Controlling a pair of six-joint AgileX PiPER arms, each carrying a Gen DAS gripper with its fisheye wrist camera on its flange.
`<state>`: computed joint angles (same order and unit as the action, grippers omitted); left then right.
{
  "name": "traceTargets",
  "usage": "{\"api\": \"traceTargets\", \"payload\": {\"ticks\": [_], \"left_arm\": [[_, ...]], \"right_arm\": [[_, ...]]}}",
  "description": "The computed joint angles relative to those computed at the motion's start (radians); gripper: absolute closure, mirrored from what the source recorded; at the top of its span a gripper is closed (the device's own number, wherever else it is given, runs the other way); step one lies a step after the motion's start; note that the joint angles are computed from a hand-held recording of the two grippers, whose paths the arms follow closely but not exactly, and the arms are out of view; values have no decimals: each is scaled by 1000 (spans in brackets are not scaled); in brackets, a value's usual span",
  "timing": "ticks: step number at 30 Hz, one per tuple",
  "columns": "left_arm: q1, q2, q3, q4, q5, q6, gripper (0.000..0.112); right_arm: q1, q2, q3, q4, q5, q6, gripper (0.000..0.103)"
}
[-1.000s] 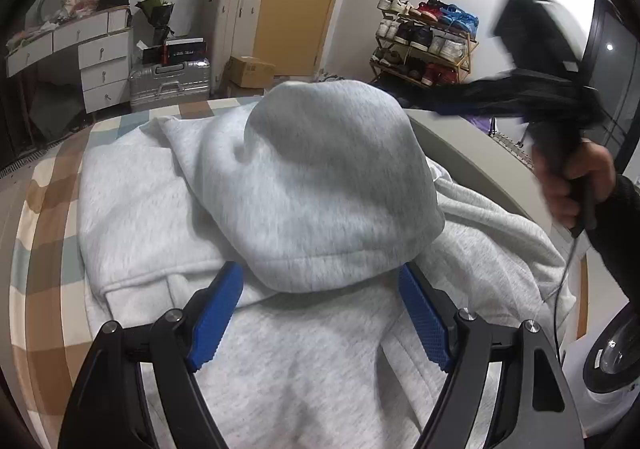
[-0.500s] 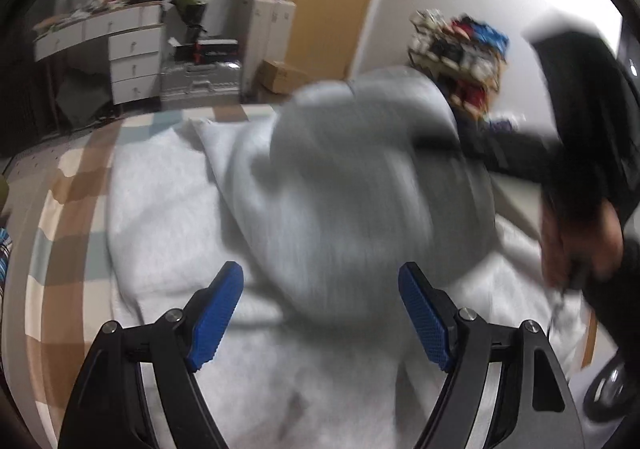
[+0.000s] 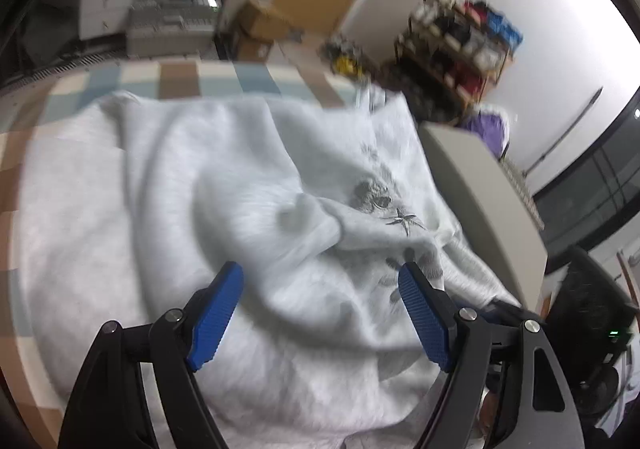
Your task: Fold large clothes
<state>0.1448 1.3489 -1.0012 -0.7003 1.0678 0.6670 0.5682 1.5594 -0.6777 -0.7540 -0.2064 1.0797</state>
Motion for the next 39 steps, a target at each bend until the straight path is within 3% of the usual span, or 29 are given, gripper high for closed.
{"api": "traceTargets", "payload": {"ticks": [2, 4, 5, 6, 8, 9, 11, 17, 18, 22, 25, 29, 31, 34, 36, 38, 39], "left_arm": [[-66, 50, -22, 57, -22, -57, 36], [-105, 80, -27, 100, -60, -96, 37], [-120, 90, -32, 126, -68, -123, 47], [-137, 109, -28, 166, -93, -168, 73], [-126, 134, -40, 187, -89, -200, 101], [-119, 137, -39, 199, -90, -217, 110], [-106, 119, -40, 208, -81, -235, 111], [-192, -114, -35, 476, -124, -384, 112], [-224, -141, -25, 563, -131, -443, 111], [-259, -134, 56, 761, -176, -560, 111], [-180, -127, 138, 738, -221, -510, 111], [-250, -170, 201, 857, -256, -582, 111], [-229, -220, 152, 800, -191, -531, 110], [-148, -307, 37, 552, -110, -390, 111], [-257, -301, -20, 551, -108, -426, 105], [-373, -202, -59, 583, -117, -478, 100], [-372, -157, -60, 554, -121, -471, 100]], "right_arm": [[-66, -28, 109, 172, -174, -156, 47], [-118, -12, 183, 262, -331, -208, 45], [-162, 10, 229, 290, -428, -201, 45], [-192, 34, 237, 279, -486, -170, 45], [-280, 96, 251, 190, -598, -54, 45], [-312, 101, 250, 151, -618, -19, 45], [-348, 115, 270, 139, -689, -19, 45], [-313, 134, 259, 169, -695, -53, 44], [-331, 160, 275, 167, -733, -83, 44], [-347, 169, 262, 143, -734, -75, 43], [-359, 179, 269, 144, -755, -78, 43], [-364, 174, 276, 143, -754, -82, 38], [-369, 176, 273, 135, -753, -81, 38], [-371, 173, 278, 130, -758, -78, 37], [-374, 172, 280, 125, -760, -75, 35], [-379, 175, 275, 111, -759, -64, 35], [-380, 174, 277, 111, -760, -63, 35]]}}
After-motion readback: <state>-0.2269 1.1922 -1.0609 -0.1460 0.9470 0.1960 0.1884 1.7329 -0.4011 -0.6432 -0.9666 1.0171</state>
